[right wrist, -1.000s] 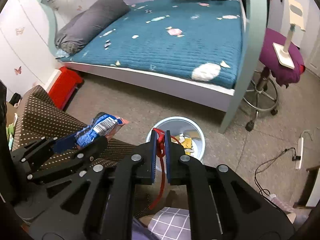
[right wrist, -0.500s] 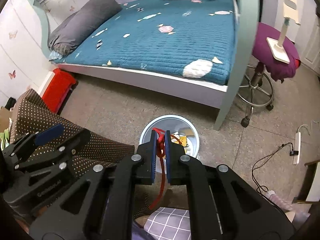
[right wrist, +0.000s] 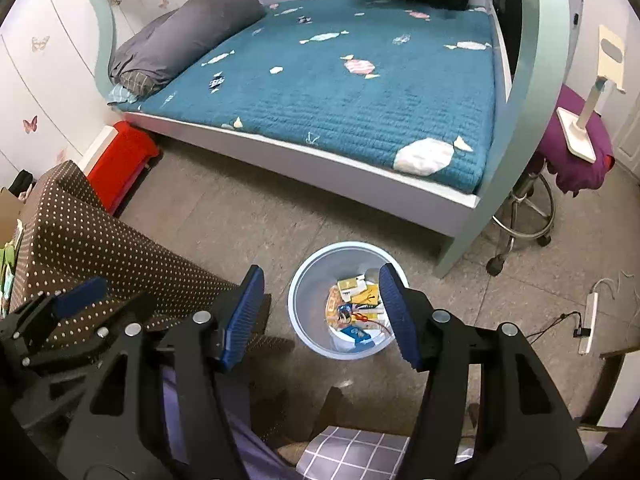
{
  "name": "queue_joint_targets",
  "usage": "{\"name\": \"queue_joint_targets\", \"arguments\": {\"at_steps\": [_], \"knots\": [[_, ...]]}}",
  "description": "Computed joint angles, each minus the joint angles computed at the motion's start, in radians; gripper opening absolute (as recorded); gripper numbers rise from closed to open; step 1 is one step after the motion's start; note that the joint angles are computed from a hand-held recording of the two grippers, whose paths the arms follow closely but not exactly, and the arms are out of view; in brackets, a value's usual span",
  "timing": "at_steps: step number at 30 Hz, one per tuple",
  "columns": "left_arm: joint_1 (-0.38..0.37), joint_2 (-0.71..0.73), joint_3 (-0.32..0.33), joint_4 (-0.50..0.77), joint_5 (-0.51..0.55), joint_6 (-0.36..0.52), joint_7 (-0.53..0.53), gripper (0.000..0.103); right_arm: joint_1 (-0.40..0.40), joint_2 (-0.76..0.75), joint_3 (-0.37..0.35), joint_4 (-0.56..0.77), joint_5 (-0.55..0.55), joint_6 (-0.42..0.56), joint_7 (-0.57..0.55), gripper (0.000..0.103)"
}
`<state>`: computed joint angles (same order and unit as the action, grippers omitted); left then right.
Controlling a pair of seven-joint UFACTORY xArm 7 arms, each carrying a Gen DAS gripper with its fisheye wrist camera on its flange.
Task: Collect trash
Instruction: 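Open the left tool over the bin while the right tool releases the red string, then move both open tools back over the table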
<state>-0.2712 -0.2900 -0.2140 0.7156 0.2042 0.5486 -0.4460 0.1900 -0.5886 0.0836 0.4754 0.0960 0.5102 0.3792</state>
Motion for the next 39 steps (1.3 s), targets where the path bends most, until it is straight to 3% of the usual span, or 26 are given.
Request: {"name": "queue_joint_targets", "arguments": {"at_steps": [22, 39], "knots": [[0.021, -0.157, 0.013, -0.081, -0.039, 0.001, 0.039, 0.068, 0.048, -0.077, 0.05, 0.018, -0.02, 0.054, 0.038, 0.059], [0.137, -0.415, 0.045, -0.189, -0.041, 0.05, 0.052, 0.072, 0.169, 0.013, 0.115, 0.144, -0.017, 0.024, 0.036, 0.059]]}}
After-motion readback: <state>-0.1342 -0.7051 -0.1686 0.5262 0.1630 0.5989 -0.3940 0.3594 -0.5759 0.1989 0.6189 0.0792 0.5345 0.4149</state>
